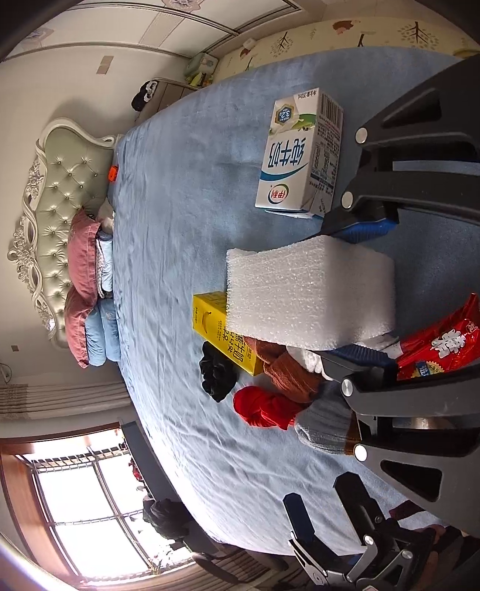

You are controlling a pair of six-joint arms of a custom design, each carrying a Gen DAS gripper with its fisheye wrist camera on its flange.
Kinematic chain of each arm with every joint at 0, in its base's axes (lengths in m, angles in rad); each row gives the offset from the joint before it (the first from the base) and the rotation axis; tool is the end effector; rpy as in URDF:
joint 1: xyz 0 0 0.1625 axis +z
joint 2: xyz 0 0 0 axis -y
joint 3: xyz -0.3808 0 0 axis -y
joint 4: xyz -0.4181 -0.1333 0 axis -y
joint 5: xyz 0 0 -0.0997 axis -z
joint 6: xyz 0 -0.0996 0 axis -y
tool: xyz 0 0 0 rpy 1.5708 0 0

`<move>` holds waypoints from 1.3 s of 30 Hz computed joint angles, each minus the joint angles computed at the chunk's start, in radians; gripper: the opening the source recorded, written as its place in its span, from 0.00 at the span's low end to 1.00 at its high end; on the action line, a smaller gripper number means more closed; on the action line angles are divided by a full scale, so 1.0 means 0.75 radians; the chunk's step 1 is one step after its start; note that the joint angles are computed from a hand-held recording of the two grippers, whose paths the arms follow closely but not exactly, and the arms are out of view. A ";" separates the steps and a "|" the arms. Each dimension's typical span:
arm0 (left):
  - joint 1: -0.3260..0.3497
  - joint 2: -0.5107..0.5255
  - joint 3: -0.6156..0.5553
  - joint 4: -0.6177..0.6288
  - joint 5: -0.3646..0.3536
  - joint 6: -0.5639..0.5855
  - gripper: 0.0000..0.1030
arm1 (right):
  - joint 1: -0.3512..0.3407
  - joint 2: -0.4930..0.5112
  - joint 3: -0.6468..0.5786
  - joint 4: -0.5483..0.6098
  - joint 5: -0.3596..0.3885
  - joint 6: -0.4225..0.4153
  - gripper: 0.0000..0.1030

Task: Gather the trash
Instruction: 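Grasp the white foam block with the right tool while the left tool grasps the grey knit sock, then carry both items over the yellow bucket and open both tools to drop them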

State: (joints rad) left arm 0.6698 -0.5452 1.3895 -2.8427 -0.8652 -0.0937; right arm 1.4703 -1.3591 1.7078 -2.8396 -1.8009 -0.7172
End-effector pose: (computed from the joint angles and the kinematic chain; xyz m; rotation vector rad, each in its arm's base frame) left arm -0.4459 -0.6055 0.0198 0.8176 2.4356 -0.9386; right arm 0.0488 -0.6185 0.4125 0.5972 -2.3276 0.9806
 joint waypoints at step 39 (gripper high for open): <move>-0.198 0.328 -0.492 0.357 -0.317 0.080 0.26 | -0.423 -0.813 0.414 -0.053 0.536 -0.009 0.44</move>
